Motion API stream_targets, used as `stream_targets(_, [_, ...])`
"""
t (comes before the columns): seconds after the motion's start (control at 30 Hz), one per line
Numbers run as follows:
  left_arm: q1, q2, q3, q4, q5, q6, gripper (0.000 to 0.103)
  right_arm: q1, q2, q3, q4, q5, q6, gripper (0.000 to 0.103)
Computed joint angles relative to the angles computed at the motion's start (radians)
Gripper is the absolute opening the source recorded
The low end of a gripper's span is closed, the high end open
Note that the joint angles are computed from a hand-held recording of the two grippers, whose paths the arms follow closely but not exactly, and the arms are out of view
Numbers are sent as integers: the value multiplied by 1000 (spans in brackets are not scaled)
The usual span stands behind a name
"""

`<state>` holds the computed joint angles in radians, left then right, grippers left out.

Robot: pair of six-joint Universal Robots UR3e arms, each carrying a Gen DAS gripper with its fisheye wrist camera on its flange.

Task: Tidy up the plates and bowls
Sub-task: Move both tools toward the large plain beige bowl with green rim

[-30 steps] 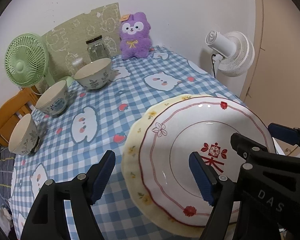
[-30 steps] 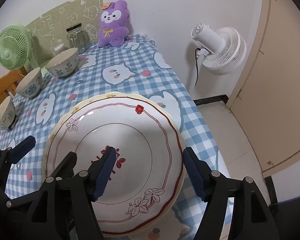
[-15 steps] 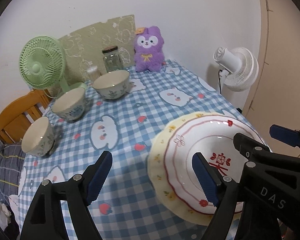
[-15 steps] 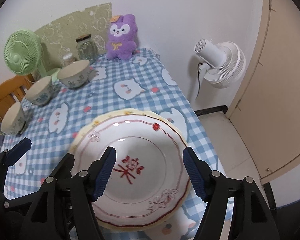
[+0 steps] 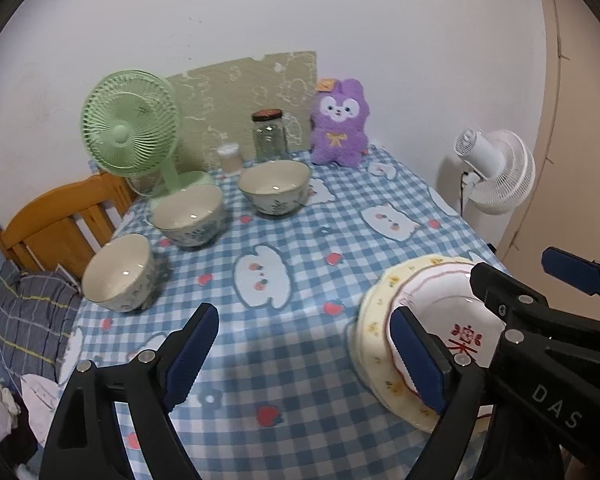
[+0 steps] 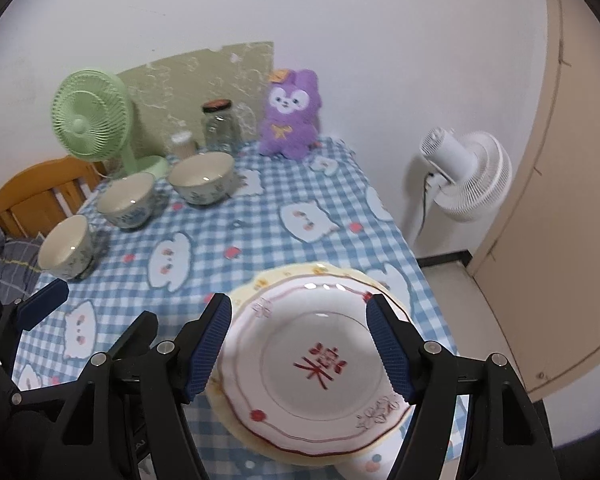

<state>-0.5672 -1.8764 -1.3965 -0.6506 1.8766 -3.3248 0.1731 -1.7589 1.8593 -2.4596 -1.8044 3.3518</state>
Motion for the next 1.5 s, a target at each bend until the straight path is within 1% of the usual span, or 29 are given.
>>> stream_targets(0.03, [7, 12, -6, -3, 0, 3, 90, 12, 8, -12, -6, -8, 3, 82])
stream_targets(0.1, [24, 40, -20, -3, -10, 9, 97, 33, 25, -38, -20, -11, 5, 87])
stream_targets(0.23, [47, 84, -48, 16, 3, 19, 98, 91, 84, -121, -23, -33, 11, 88])
stream_targets(0.33, [79, 121, -71, 11, -10, 22, 99, 137, 138, -200, 3, -54, 19, 90])
stream_targets(0.4, [111, 151, -91, 5, -34, 29, 99, 162, 172, -245, 7, -62, 17, 91])
stream_targets(0.47, [134, 171, -108, 13, -46, 37, 99, 193, 210, -286, -4, -86, 14, 93])
stream_targets(0.53, [161, 188, -124, 23, -55, 46, 99, 223, 244, -320, -23, -116, 14, 98])
stream_targets(0.63, [200, 212, -145, 34, -65, 54, 99, 257, 299, -384, -38, -133, 16, 98])
stream_targets(0.8, [260, 244, -187, 79, -73, 68, 99, 276, 380, -489, -27, -105, 20, 99])
stream_targets(0.9, [306, 255, -193, 79, -101, 89, 99, 296, 438, -549, -37, -102, 23, 99])
stream_targets(1.07, [381, 257, -199, 75, -146, 122, 99, 305, 550, -696, 12, -60, 34, 99])
stream_targets(1.13, [412, 249, -197, 74, -169, 139, 98, 312, 593, -750, 29, -60, 38, 98])
stream_targets(1.33, [490, 212, -167, 58, -225, 171, 98, 324, 753, -978, 116, -41, 42, 98])
stream_targets(1.5, [536, 160, -129, 72, -257, 201, 96, 327, 903, -1219, 221, -38, 52, 98])
